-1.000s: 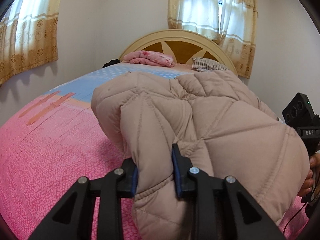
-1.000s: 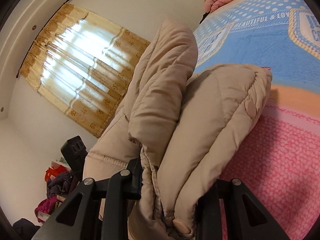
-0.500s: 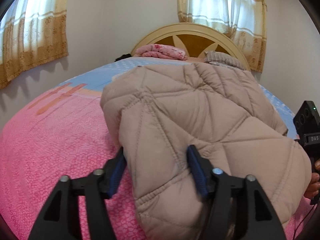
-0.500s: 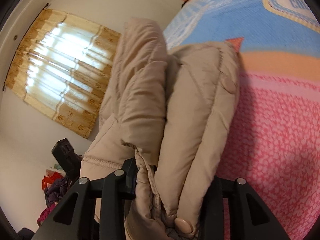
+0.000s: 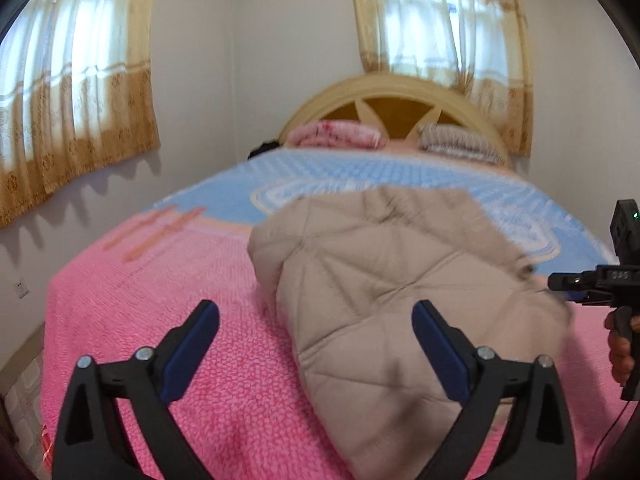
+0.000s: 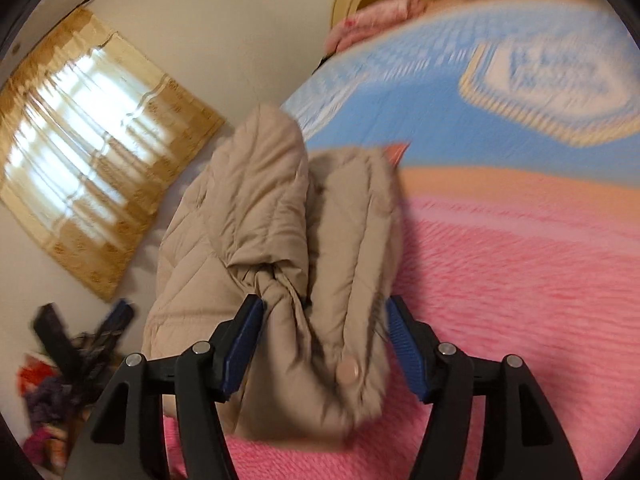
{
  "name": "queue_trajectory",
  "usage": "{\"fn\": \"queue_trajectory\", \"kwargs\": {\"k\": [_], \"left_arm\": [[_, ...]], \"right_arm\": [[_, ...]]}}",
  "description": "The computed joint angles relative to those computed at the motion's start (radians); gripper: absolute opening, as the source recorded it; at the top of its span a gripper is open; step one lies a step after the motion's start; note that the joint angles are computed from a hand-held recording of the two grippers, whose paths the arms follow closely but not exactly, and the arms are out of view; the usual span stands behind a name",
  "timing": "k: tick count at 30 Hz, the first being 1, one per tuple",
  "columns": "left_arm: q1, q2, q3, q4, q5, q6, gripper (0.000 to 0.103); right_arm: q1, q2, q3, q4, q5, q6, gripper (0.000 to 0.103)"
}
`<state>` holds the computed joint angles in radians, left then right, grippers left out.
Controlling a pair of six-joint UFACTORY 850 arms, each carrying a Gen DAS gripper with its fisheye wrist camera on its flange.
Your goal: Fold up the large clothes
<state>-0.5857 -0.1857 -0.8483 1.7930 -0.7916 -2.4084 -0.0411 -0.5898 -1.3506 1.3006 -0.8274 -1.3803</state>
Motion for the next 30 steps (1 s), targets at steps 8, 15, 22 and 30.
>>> {"fn": "queue_trajectory", "kwargs": {"k": [8, 15, 22, 30], "left_arm": [[-0.092, 0.073, -0.001, -0.024, -0.11, 0.039, 0.103], [-0.12, 0.106, 0.007, 0.014, -0.143, 0.023, 0.103], [-0.133, 0.115, 0.014, 0.034, -0.168, 0.01, 0.103], [-0.123, 0.121, 0.025, 0.043, -0.171, -0.011, 0.103]], "right_arm": [[-0.009, 0.295, 0.27, 0.222, 0.07, -0.272, 0.066], [0.038, 0.522, 0.451, 0.437, 0.123, -0.552, 0.071], [0.058, 0.574, 0.499, 0.461, 0.114, -0.601, 0.072], [0.067, 0.571, 0.498, 0.46, 0.111, -0.612, 0.072]]}}
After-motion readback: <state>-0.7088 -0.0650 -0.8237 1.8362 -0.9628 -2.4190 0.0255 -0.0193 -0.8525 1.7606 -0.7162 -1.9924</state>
